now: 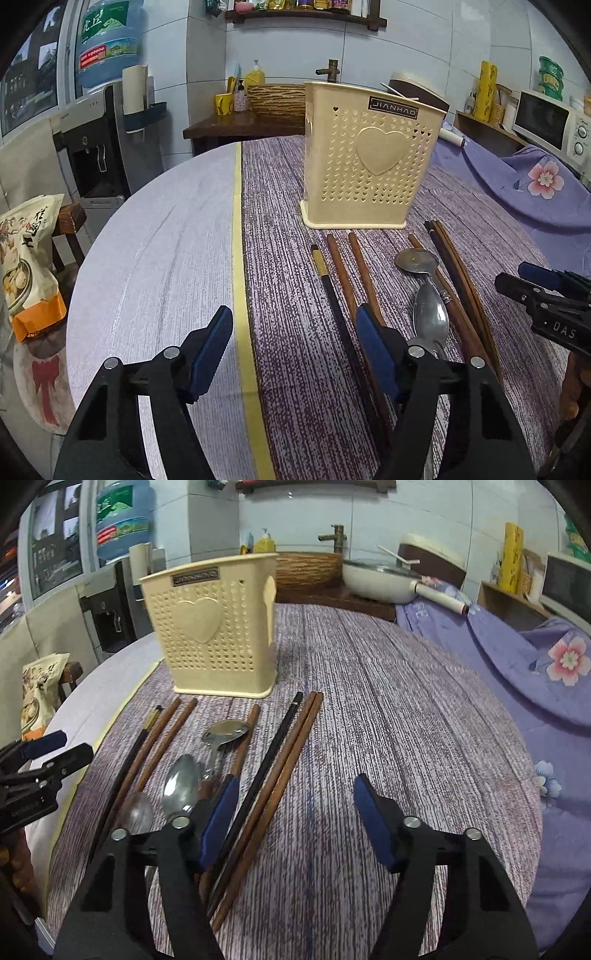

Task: Organize utensils
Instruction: 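Move the right tool toward a brown chopstick while the left tool approaches the black chopstick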

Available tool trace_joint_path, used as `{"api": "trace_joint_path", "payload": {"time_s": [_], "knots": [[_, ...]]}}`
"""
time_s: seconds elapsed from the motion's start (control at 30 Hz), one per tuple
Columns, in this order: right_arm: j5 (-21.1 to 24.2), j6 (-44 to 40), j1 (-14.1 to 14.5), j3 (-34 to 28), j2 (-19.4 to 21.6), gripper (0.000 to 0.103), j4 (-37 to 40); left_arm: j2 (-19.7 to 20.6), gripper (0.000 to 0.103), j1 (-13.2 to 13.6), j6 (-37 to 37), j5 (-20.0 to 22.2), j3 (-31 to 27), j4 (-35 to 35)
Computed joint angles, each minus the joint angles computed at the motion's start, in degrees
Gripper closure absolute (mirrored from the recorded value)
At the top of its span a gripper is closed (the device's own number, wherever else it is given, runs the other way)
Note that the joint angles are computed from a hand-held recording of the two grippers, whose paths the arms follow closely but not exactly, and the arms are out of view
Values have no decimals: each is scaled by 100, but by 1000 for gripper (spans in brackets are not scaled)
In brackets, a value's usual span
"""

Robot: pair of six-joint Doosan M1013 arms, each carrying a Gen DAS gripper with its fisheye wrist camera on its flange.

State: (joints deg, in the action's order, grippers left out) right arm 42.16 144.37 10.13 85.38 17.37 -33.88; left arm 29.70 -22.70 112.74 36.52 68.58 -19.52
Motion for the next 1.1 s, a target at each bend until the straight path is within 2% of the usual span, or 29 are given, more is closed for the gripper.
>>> {"api": "trace_joint_path", "payload": {"time_s": [0.13,0.27,0.43,0.5,0.8,1.1], "knots": [[81,-197,-154,-191,147,52,427,186,43,-9,-201,262,-283,95],[231,-453,-251,-410,316,62,751,335,52,-15,-317,509,-518,137],[431,-698,-309,-650,505,70,1009,481,55,-23,-403,785,-746,244],[525,-729,-328,-741,577,76,1083,524,55,-22,-441,876,-811,276],[710,-859,-424,-989,762,79,1228,600,56,-57,-442,1008,-957,433],[679,-936,-580,-1291,975,79,1414,731,55,-94,-434,1291,-1276,464]]}}
